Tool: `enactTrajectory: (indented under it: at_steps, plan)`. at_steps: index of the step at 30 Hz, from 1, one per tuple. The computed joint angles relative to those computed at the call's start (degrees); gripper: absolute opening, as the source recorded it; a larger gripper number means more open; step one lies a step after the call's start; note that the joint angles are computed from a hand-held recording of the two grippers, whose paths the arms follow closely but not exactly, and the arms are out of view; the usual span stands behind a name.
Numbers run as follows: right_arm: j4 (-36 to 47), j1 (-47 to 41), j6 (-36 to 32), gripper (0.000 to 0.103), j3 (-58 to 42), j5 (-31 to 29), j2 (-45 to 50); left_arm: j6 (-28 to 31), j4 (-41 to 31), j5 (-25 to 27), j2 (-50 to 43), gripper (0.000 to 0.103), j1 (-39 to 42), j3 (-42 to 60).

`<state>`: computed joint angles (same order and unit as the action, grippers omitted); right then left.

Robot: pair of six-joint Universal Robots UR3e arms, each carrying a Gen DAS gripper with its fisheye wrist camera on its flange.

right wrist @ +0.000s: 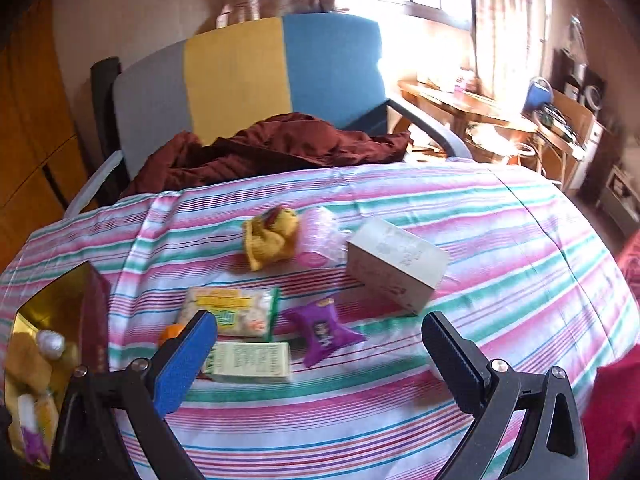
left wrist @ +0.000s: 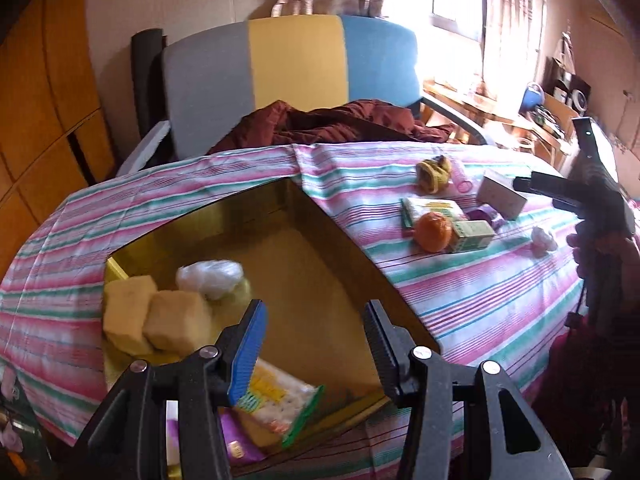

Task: Organize objects
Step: 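Move both tools back toward the remaining items on the cloth, then grasp the orange with the left tool while the right tool moves to the green-and-white box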

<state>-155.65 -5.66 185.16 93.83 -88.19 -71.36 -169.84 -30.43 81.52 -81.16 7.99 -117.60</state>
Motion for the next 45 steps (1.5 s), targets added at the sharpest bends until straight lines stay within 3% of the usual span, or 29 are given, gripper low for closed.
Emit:
enactTrajectory:
  at_steps: [4, 8, 17, 22, 28, 32, 34, 36, 45]
  plan:
    - [0.8, -4.3, 5.2, 0.103, 1.0, 6.2, 0.3, -1.5, -2.4, -2.1, -6.3, 0.051, -3.7, 6.9]
    - [3.0, -5.4, 5.9, 0.103, 0.3, 10.9, 0.8, -3.8, -5.1, -3.2, -15.0, 0.051, -7.3, 16.2]
    - [4.2, -6.6, 5.3, 0.103, 1.2, 14.9, -0.1, -6.0, -13.6, -1.5, -35.3, 0.051, -14.3, 40.6]
    - [4.7, -7.1, 5.1, 0.103, 1.2, 16.5, -0.1, -11.2, -23.3, -6.1, -46.0, 0.051, -13.7, 55.0]
    - [5.5, -7.5, 4.9, 0.103, 0.9, 17.7, 0.2, -17.0, -29.1, -11.0, -55.8, 0.058, -12.8, 67.7]
    - [6.5, -7.4, 4.6, 0.103, 0.2, 18.2, 0.7, -18.1, -31.4, -11.2, -60.6, 0.058, -13.2, 73.7]
    - [6.8, -7.2, 4.4, 0.103, 0.0, 17.9, 0.8, -18.4, -29.9, -13.5, -61.2, 0.059, -12.4, 73.2]
    - [7.5, -7.0, 4.0, 0.103, -0.6, 17.9, 1.0, -18.9, -28.6, -14.8, -60.4, 0.051, -11.8, 71.3]
    - [12.5, -3.9, -0.2, 0.103, -4.5, 15.3, 3.6, -15.9, -19.4, -15.6, -48.1, 0.051, -9.6, 52.8]
